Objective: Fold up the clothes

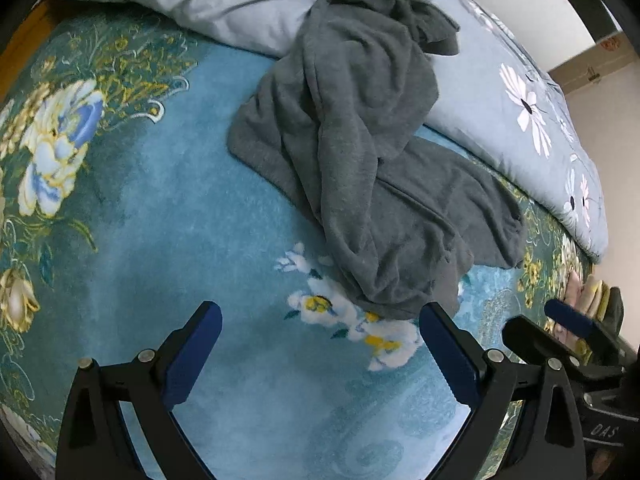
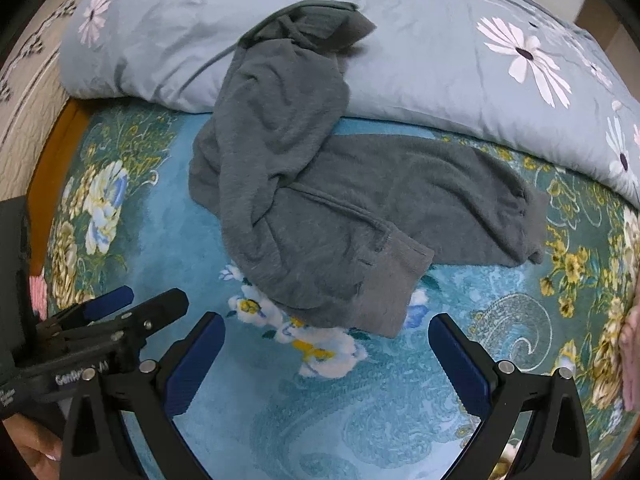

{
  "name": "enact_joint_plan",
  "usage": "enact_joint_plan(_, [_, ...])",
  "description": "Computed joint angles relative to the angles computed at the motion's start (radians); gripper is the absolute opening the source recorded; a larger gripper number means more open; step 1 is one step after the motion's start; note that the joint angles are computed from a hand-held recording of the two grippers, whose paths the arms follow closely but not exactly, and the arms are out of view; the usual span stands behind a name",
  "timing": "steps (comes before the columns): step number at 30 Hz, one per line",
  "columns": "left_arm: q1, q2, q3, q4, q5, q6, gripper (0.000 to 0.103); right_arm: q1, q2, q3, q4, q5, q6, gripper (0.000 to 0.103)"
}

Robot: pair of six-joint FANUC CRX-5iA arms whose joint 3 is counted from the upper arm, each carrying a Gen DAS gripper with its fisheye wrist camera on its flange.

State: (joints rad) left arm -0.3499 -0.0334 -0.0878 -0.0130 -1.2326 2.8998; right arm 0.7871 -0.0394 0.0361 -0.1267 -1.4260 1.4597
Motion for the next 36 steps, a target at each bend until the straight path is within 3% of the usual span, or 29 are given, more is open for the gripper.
enact_joint_plan(4, [0.051,0.01,-0.014,0.013,0.0,-0.021,0.099,-0.021,-0.013,-0.037,0.039,0.024,-0.044,0.103])
enact_joint_plan(8, [0.122,0.043,0.007,0.013,0.036,-0.119,0.099,-0.068,-0.033,-0.067,0.058,0.022,-0.048,0.103])
enact_joint_plan(12, [0.175,0.125,0.079,0.002,0.055,-0.201,0.098,-0.117,-0.057,-0.102,0.093,0.007,-0.051,0.103])
enact_joint_plan(15, [0.182,0.222,0.165,-0.024,0.0,-0.248,0.098,-0.161,-0.075,-0.118,0.107,-0.016,-0.06,0.103])
enact_joint_plan(16, [0.182,0.258,0.197,-0.03,-0.034,-0.265,0.093,-0.177,-0.083,-0.123,0.112,-0.023,-0.065,0.103])
enact_joint_plan(18, [0.181,0.334,0.264,-0.037,-0.123,-0.306,0.068,-0.208,-0.098,-0.13,0.121,-0.038,-0.074,0.103])
enact_joint_plan(20, [0.201,0.369,0.268,0.005,-0.152,-0.349,0.028,-0.229,-0.109,-0.132,0.128,-0.046,-0.068,0.103])
enact_joint_plan(21, [0.208,0.371,0.261,0.016,-0.153,-0.349,0.023,-0.239,-0.114,-0.133,0.131,-0.05,-0.065,0.103])
enact_joint_plan(22, [0.214,0.366,0.257,0.018,-0.164,-0.332,0.01,-0.249,-0.118,-0.133,0.135,-0.054,-0.061,0.103])
enact_joint_plan(23, [0.218,0.353,0.247,0.021,-0.163,-0.313,0.009,-0.259,-0.123,-0.134,0.138,-0.058,-0.058,0.103])
enact_joint_plan(29, [0.163,0.153,0.129,-0.007,-0.04,-0.128,0.007,-0.299,-0.141,-0.102,0.089,-0.072,-0.058,0.103])
enact_joint_plan(32, [0.075,0.058,0.092,-0.037,-0.018,0.0,0.007,-0.292,-0.164,-0.091,0.06,-0.074,-0.054,0.103])
enact_joint_plan(36, [-0.044,0.024,0.125,-0.038,-0.06,0.135,0.007,-0.289,-0.206,-0.078,0.021,-0.087,-0.057,0.103])
